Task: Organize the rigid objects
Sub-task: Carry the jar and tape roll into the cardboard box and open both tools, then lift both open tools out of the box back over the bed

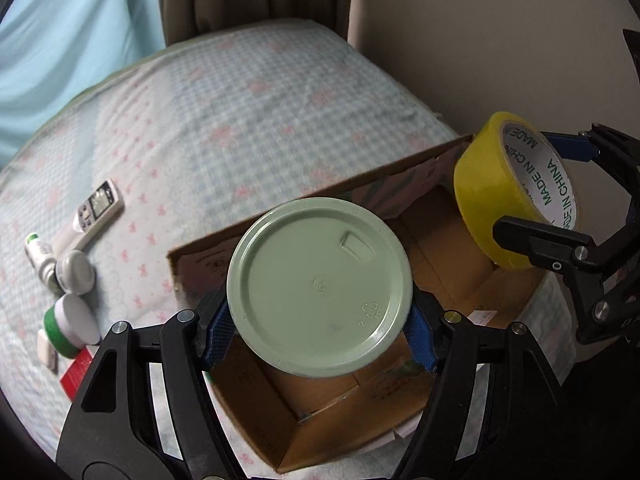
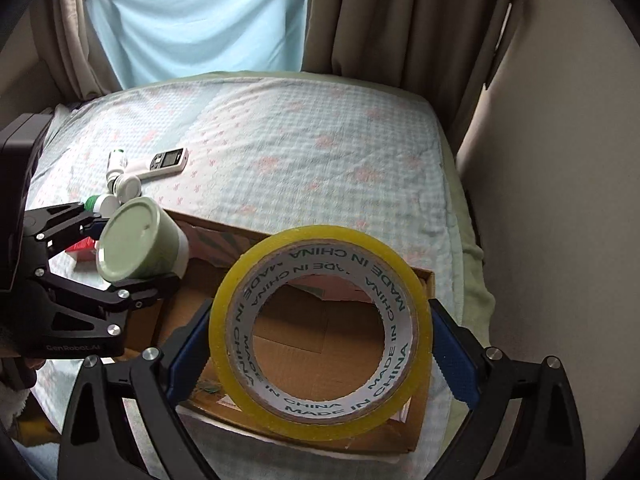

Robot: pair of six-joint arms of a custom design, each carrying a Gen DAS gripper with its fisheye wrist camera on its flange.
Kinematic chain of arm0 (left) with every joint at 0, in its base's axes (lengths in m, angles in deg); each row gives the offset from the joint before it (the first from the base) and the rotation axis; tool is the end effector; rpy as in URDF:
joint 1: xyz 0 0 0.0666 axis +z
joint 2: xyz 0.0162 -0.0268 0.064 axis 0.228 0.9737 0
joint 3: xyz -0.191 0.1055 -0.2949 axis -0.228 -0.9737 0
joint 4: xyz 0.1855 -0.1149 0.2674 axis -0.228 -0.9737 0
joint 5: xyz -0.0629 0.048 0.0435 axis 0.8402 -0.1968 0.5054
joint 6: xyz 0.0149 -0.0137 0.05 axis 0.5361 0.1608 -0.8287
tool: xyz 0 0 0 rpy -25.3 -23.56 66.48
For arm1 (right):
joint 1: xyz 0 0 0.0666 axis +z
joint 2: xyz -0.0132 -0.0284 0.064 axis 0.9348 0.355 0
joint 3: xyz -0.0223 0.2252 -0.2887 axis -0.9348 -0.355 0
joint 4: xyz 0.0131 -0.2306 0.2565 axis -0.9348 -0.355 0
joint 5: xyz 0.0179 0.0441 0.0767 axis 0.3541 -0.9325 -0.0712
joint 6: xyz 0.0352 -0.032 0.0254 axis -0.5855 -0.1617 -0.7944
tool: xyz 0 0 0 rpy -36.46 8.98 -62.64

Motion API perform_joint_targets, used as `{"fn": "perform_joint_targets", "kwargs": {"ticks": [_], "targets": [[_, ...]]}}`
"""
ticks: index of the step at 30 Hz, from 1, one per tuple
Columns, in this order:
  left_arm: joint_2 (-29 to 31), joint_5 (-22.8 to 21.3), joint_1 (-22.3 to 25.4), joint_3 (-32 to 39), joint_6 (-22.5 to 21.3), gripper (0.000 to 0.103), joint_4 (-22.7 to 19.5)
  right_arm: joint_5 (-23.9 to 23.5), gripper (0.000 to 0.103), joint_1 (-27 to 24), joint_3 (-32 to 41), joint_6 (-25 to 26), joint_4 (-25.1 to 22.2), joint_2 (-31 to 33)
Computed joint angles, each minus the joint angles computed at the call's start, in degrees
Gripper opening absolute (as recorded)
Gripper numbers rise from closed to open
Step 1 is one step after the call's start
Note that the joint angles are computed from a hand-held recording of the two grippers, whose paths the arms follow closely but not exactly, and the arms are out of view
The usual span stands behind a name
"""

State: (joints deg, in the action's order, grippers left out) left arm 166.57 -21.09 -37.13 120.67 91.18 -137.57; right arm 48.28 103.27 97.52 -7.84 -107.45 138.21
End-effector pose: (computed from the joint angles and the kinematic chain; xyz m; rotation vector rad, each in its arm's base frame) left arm 0.3488 -0.4162 0.4060 0.6490 2.6189 -0.2836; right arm 0.3165 0.2051 0.4458 -0.3498 2.5999 0.0440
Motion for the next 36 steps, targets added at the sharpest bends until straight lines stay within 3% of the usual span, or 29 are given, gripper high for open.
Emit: {"fn": "perform_joint_targets", "kwargs": {"ticks": [6, 10, 14, 19, 21, 25, 31, 36], "targets": [[6.7, 3.7, 1.1, 5.3, 1.0, 0.068, -5.5, -1.4, 0.096, -1.3, -2.3, 7.5, -0.6, 4.7], [10.4, 5.1, 1.6, 8.5, 0.9, 0.068, -9.2, -5.6, 0.096, -2.9, -5.2, 11.5, 0.7, 5.1], [12.1, 5.6, 1.5, 9.7, 0.9, 0.068, -11.0, -6.0, 0.096, -3.4, -6.8, 14.2, 2.1, 5.1], [13.5, 5.9, 1.3, 12.1, 1.4, 0.069, -12.2, -8.3, 0.097, -4.4, -8.0, 13.4, 3.7, 4.5], [13.6, 3.9, 1.2, 13.2, 1.9, 0.102, -12.9, -5.9, 0.102, -3.6, -8.3, 12.2, 4.3, 4.4], [13.1, 1.2, 1.4, 15.0, 1.9, 0.103, -14.2, -4.7, 0.103, -2.6, -10.9, 12.6, 10.1, 0.1], [10.1, 0.9, 1.6, 13.4, 2.0, 0.103, -14.6, -0.3, 0.103, -0.7, -9.0, 13.0, 5.5, -0.3], [6.9, -0.1, 1.0, 10.2, 2.1, 0.103, -13.6, -0.9, 0.103, -0.3, -8.1, 10.5, 4.4, -1.6]]}}
